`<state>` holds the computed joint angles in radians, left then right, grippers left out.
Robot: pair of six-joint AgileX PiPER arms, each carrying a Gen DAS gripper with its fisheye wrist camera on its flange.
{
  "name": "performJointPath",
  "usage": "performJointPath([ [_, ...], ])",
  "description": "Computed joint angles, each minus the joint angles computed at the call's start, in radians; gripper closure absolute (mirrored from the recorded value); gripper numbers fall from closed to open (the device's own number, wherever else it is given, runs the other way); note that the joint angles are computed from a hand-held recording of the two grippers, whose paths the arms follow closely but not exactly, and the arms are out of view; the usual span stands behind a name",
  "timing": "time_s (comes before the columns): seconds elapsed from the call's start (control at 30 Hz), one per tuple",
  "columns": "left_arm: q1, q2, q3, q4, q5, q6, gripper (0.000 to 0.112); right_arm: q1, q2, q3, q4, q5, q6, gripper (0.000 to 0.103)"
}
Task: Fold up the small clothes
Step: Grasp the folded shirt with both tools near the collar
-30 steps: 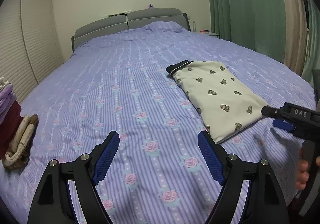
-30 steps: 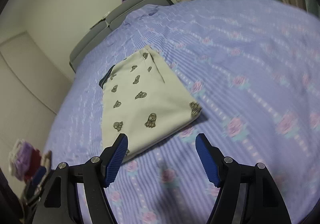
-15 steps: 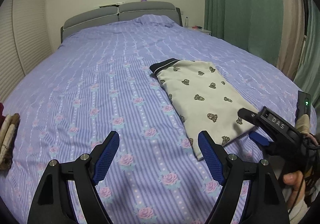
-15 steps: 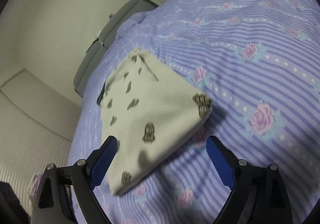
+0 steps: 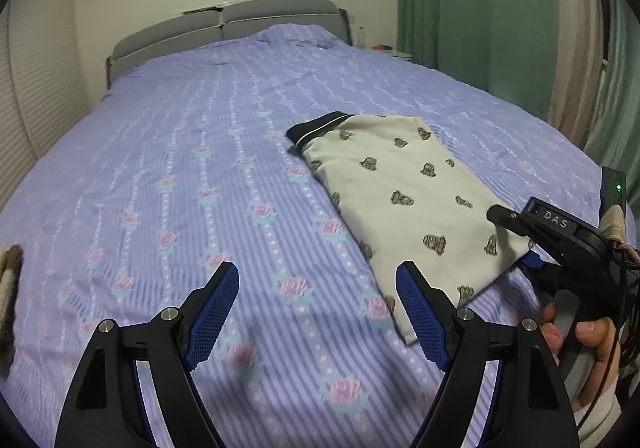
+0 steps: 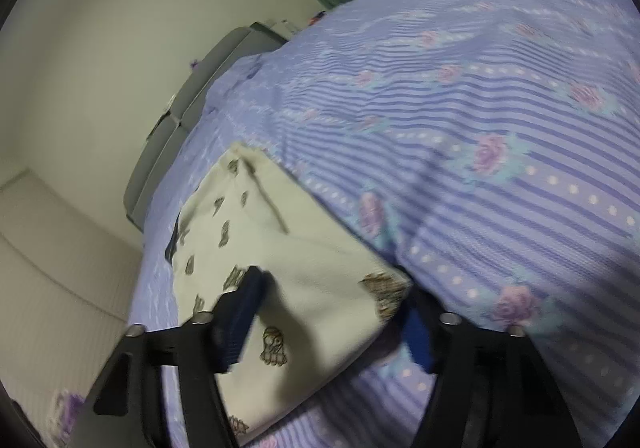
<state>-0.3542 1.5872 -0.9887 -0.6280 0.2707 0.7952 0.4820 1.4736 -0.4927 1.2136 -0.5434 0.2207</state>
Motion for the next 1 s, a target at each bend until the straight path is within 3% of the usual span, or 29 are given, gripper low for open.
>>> performJointPath([
  [0.17, 0.026, 0.131, -0.161, -0.128, 0.111, 0.145, 0.031, 0.001, -0.015, 0.012, 0.017, 0.007, -0.027, 0.059],
  [0.27, 0.052, 0.236, -0.309, -0.161, 0.251, 0.158, 0.031, 0.005, -0.021, 0.007, 0.047, 0.014, -0.084, 0.066],
  [0.57, 0.115, 0.624, -0.864, -0.187, 0.653, -0.072, 0.034, 0.058, -0.007, -0.044, 0.282, -0.025, -0.395, 0.072],
  [0.73, 0.132, 0.850, -1.215, -0.163, 0.835, -0.249, 0.042, 0.027, -0.019, -0.024, 0.212, 0.010, -0.333, 0.072],
  [0.9, 0.114, 0.992, -1.475, -0.150, 0.943, -0.314, 0.043, 0.039, -0.012, -0.025, 0.240, -0.011, -0.381, 0.072],
  [1.0, 0.082, 0.979, -1.462, -0.092, 0.904, -0.324, 0.058, 0.046, -0.008, -0.032, 0.266, -0.025, -0.424, 0.076],
])
